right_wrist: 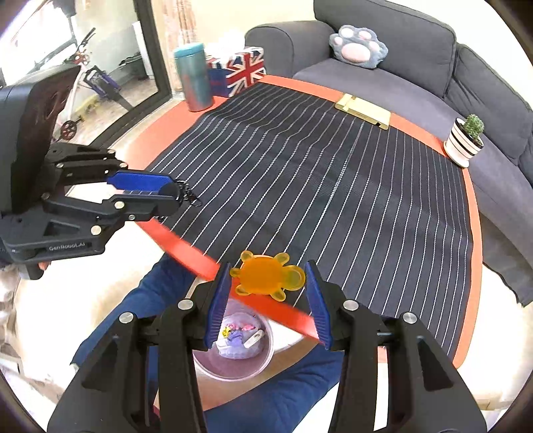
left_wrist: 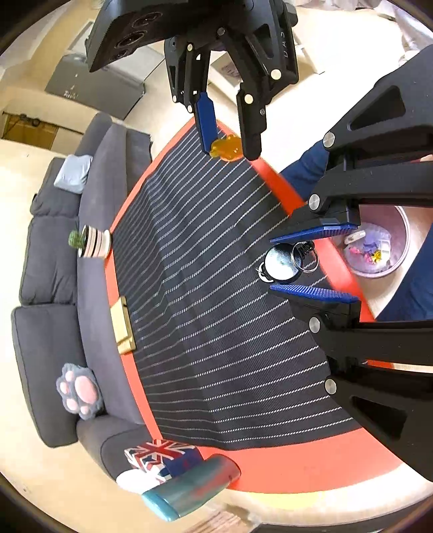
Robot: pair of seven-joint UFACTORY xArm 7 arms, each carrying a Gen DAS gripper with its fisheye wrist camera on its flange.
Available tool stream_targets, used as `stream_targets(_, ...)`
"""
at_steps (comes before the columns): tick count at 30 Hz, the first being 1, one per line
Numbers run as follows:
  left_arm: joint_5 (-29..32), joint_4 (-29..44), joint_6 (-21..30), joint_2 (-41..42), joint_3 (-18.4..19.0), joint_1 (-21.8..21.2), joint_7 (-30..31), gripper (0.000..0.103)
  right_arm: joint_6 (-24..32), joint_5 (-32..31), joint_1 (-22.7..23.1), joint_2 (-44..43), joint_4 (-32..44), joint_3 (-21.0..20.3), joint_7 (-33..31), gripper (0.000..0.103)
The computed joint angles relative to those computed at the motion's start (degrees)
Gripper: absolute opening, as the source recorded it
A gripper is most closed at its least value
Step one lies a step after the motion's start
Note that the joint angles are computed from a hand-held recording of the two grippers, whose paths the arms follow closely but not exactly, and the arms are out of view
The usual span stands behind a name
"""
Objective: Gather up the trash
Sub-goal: 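Carry the flower toy and black keychain with both tools over the wastebasket, then open the right tool to drop the flower toy into the wastebasket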
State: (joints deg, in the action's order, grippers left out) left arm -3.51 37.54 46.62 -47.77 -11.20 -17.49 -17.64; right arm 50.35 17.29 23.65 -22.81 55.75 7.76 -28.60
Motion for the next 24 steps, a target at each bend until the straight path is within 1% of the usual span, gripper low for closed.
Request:
stream_targets(9,-1.11,-1.81,2.15,-5.06,-2.37,-3.19,-1.50,0.025,1.48,2.38,2.09,-8.85,-8.53,-1.12,-2.04,0.045)
stream_targets(15,-2.92,-4.28,2.44,-7.08,-2.89,-5.65,-2.89,0.025,2.89,4.09,3.35,-11.72,-12.56,-1.80,-2.66,0.045)
stream_targets(19,-3.69,-5.54,2.59,-7.75,-2.90,-6.80,-3.55,0.025,4.10,5.52,4.05,-12.21,-13.87,-2.39,-3.29,0.045)
stream_targets(21,-3.85,-5.81,2.66,-7.85,-2.88,-7.11,-3.75,0.025,3.97,5.77,3.86,-12.34,-14.34,-2.27,-3.19,0.060)
stream_targets(22,-3.87,-5.94,2.72,-7.99,-2.90,-7.18,-3.89,0.025,3.73,5.92,3.75,-12.49,-14.55,-2.24,-3.04,0.075)
stream_targets(23,-3.86,-6.08,2.76,-8.10,-2.75,-7.23,-3.89,0.025,3.51,6.12,3.66,-12.58,-14.70,-2.29,-2.91,0.080)
stream_targets(24,-3.87,-6.16,2.87,-8.22,-2.74,-7.28,-3.97,0.025,3.28,6.17,3.46,-12.64,-14.78,-2.31,-2.62,0.081)
